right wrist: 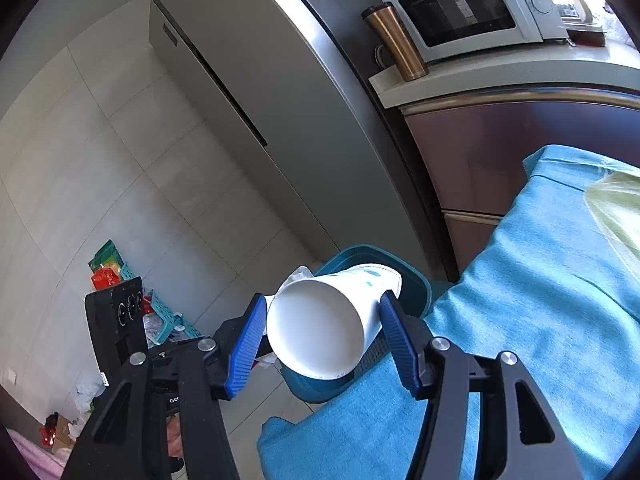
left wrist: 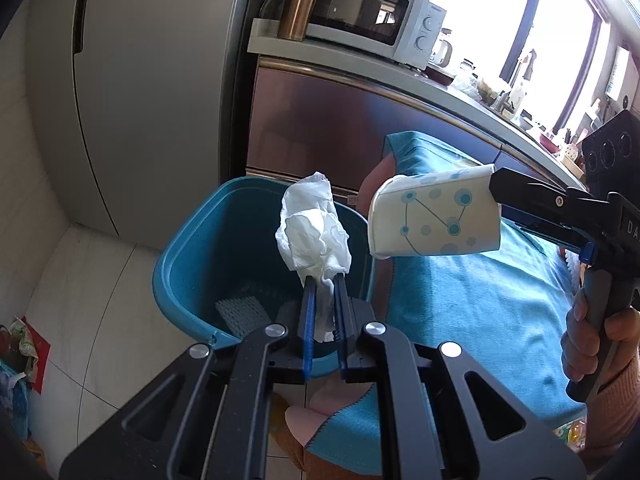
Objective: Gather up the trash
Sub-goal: 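Carry the tissue with the left tool and the cup with the right tool into the bin, releasing both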
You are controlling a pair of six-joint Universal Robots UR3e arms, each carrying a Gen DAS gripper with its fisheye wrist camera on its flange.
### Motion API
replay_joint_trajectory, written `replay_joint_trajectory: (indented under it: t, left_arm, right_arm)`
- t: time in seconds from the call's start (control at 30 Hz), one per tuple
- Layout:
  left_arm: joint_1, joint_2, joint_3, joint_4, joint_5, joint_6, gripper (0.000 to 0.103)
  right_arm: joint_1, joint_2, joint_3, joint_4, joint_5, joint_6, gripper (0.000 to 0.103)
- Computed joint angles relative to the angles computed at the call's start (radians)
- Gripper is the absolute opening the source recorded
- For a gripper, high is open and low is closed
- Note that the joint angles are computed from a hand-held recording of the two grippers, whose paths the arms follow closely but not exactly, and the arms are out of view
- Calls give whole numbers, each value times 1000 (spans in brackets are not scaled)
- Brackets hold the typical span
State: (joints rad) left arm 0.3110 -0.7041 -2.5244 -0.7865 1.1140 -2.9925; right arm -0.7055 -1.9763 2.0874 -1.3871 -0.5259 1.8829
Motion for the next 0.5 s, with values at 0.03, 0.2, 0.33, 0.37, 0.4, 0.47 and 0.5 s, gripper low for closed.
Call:
replay_joint_trajectory:
  t: [0.03, 0.2, 0.33, 0.37, 0.4, 0.47, 0.5]
  left_arm:
    - [-1, -20, -5, 20, 5, -3, 9]
    - [-17, -140, -18, 132, 37, -23, 10]
    - [-41, -249, -24, 230, 62, -47, 10]
    - [-44, -274, -24, 250, 67, -50, 10]
    - [-44, -294, -25, 264, 67, -51, 10]
    - [-50, -336, -25, 299, 78, -61, 10]
    - [-51, -352, -25, 311, 79, -62, 10]
  right_arm:
    - [21, 4, 15, -57, -6, 42, 56]
    - [141, 85, 57, -363, -38, 257, 56]
    - [205, 134, 78, -525, -77, 371, 55]
    - [227, 159, 77, -573, -85, 401, 51]
    - [253, 189, 68, -617, -98, 434, 45]
    - [286, 226, 64, -688, -112, 482, 45]
    - [306, 247, 61, -730, -122, 509, 44]
